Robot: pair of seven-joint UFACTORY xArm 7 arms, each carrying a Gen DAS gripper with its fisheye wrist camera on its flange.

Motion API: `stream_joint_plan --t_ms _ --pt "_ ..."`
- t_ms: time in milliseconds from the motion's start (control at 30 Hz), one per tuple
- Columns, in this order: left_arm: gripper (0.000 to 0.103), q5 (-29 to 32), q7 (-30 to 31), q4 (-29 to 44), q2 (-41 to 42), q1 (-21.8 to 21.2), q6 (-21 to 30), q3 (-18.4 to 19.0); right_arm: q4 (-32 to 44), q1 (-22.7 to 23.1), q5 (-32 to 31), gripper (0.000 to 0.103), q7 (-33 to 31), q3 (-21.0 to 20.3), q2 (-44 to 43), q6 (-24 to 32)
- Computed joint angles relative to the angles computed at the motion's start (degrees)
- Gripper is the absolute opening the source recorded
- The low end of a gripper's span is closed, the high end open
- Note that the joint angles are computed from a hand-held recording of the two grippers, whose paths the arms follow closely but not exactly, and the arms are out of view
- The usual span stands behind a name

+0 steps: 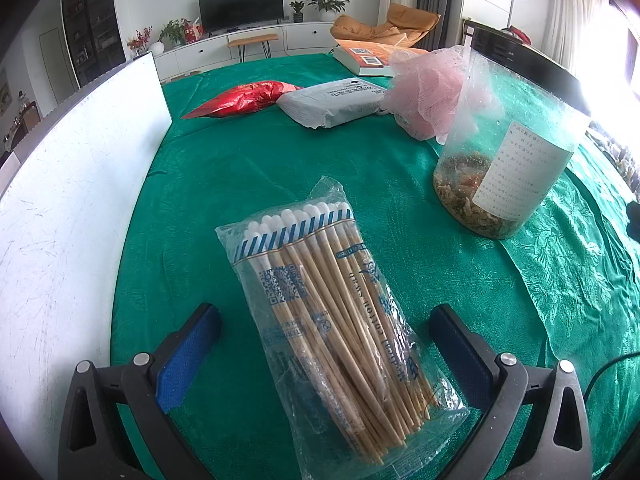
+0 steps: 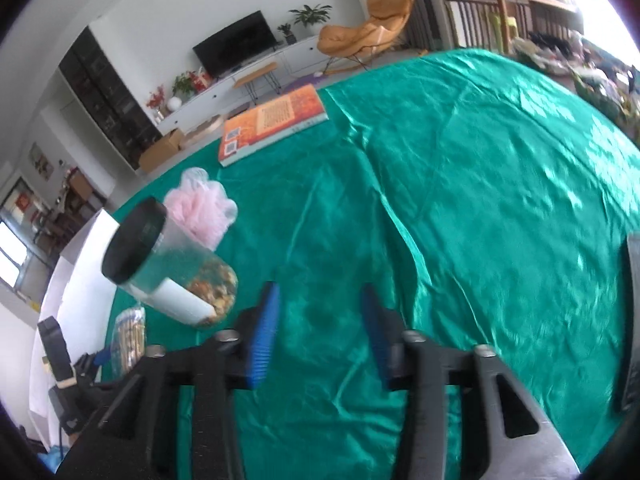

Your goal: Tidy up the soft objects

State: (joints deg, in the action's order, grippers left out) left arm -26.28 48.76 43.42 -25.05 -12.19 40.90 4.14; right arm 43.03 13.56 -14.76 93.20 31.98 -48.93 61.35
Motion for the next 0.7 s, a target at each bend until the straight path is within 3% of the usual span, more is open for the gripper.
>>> stream_joint_plan --t_ms 133,300,433,533,600,700 --pt "0.103 -0.03 0.02 0.03 0.05 0.03 -0.02 -0.03 -1.58 0.35 -0.35 0.068 5.97 6.36 -2.83 4.59" --pt "0.103 -0.03 0.01 0.00 0.00 0.06 0.00 -0.05 0.18 -0.42 -2.32 0.077 6.77 7.80 -2.45 7.41" --pt "0.103 -0.07 0.06 0.04 0.08 0.06 -0.03 -0.04 -1.56 1.22 -3.40 0.077 5.91 5.71 -2.56 2.82" --pt "0.103 -0.08 0.06 0.05 0.10 0.07 -0.03 -0.04 -0.92 1.24 -4.82 0.077 1.35 0.74 -2.21 -1.61" --pt "0.103 -0.09 0.07 0.06 0.11 0.07 -0.03 -0.04 -1.01 1.57 -4.39 0.077 -4.20 -6.03 -0.24 -10.54" --pt "0.103 -0.09 0.07 0.06 0.11 0.08 -0.03 -0.05 1.47 4.22 1.51 0.077 -17.04 -17.63 8.88 -23.61"
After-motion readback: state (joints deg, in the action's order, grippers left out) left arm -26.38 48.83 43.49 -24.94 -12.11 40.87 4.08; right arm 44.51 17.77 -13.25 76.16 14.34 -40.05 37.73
